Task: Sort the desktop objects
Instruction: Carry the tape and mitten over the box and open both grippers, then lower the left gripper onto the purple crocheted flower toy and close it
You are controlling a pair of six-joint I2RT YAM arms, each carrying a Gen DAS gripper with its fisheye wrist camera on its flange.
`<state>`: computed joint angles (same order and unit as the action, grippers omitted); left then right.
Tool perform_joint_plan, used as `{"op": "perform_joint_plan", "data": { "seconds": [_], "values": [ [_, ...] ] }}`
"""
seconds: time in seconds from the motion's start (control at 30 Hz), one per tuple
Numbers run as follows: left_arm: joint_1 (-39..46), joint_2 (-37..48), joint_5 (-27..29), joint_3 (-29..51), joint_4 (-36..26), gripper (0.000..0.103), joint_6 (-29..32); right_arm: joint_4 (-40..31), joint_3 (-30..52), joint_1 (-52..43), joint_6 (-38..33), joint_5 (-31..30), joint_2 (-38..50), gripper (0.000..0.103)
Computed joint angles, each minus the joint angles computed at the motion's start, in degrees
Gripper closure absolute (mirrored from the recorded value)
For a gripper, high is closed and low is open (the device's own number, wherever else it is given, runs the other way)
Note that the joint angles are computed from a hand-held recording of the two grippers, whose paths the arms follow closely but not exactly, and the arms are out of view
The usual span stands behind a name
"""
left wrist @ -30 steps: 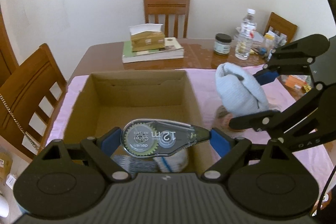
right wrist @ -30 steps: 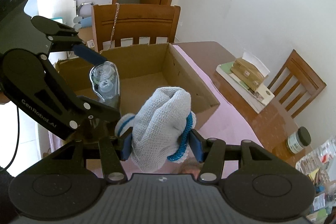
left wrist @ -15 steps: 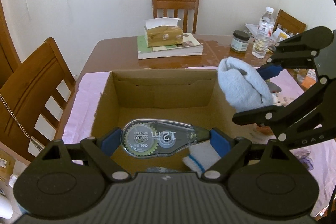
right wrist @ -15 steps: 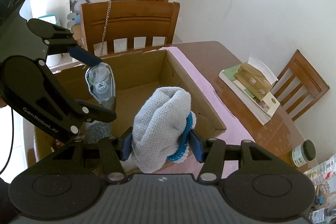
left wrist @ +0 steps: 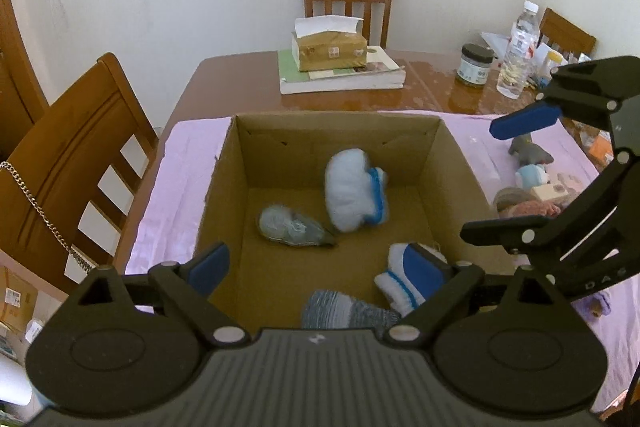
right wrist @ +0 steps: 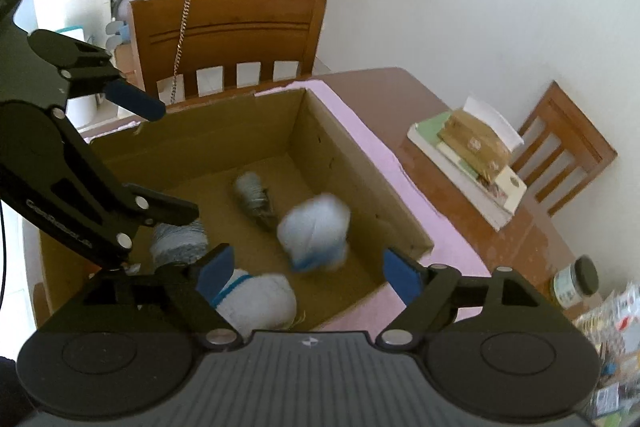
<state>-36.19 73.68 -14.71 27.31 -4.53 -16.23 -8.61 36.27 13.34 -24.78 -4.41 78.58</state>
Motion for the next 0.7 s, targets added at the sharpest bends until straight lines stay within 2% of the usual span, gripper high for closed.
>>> {"op": "perform_joint_plan", "data": {
  "seconds": [0.33, 0.5, 0.7],
  "values": [
    [-6.9, -2.6, -4.1, 1.0, -4.8, 0.009, -4.3, -2.6, -5.2, -4.0, 2.4, -3.0, -8.0, 0.003],
    [-12.1, -2.9, -7.4, 2.4, -7.6, 0.009, -8.3, -4.4, -7.6, -7.7, 1.2, -6.2, -12.5, 0.0],
    [-19.8, -0.4, -12.2, 5.9, -11.1, 0.009, -14.4, -8.1, -10.9, -15.8, -3.6, -11.5, -18.2, 0.0]
  ]
}}
